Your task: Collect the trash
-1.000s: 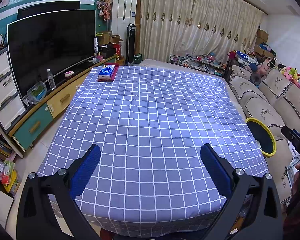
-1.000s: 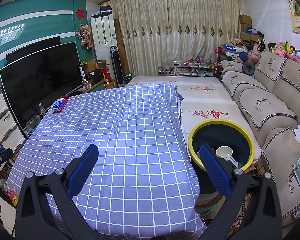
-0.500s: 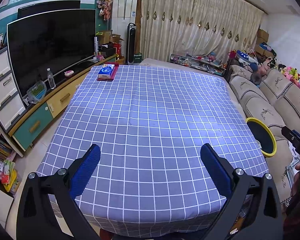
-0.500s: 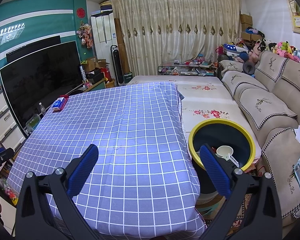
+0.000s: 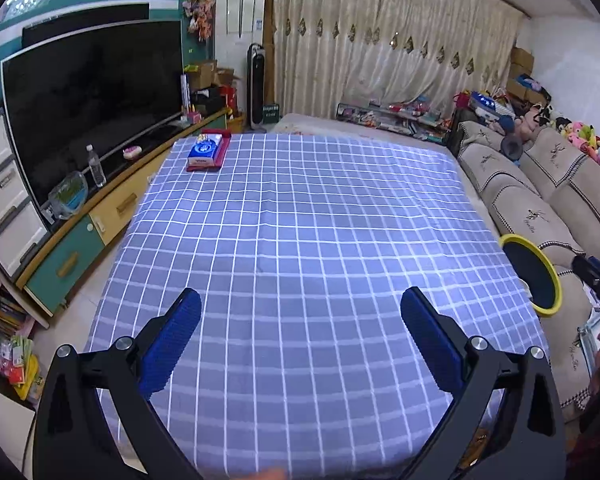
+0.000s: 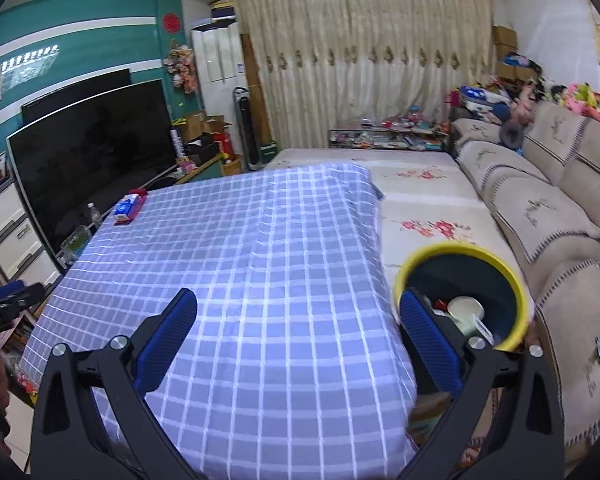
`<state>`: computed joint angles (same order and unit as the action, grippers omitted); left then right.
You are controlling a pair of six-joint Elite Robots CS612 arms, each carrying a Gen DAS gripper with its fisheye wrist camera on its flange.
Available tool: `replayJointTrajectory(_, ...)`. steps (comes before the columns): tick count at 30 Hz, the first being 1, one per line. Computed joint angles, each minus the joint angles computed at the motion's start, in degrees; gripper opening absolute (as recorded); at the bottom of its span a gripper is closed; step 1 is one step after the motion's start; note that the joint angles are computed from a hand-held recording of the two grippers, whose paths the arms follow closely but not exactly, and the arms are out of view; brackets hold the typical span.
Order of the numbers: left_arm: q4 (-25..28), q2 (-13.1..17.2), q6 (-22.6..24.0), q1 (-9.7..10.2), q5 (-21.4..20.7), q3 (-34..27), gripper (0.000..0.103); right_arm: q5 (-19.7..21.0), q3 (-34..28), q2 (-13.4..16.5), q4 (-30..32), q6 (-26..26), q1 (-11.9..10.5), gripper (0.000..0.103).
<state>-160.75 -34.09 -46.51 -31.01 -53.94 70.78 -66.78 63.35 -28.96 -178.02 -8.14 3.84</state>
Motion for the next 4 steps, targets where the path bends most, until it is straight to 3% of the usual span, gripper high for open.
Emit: replayJointTrajectory(4,5.7,4.2,1.2,3.51,-0.5,-7.6,0.098,-0.7,-12.4,5.8,7.3,-1.5,1.9,0.097)
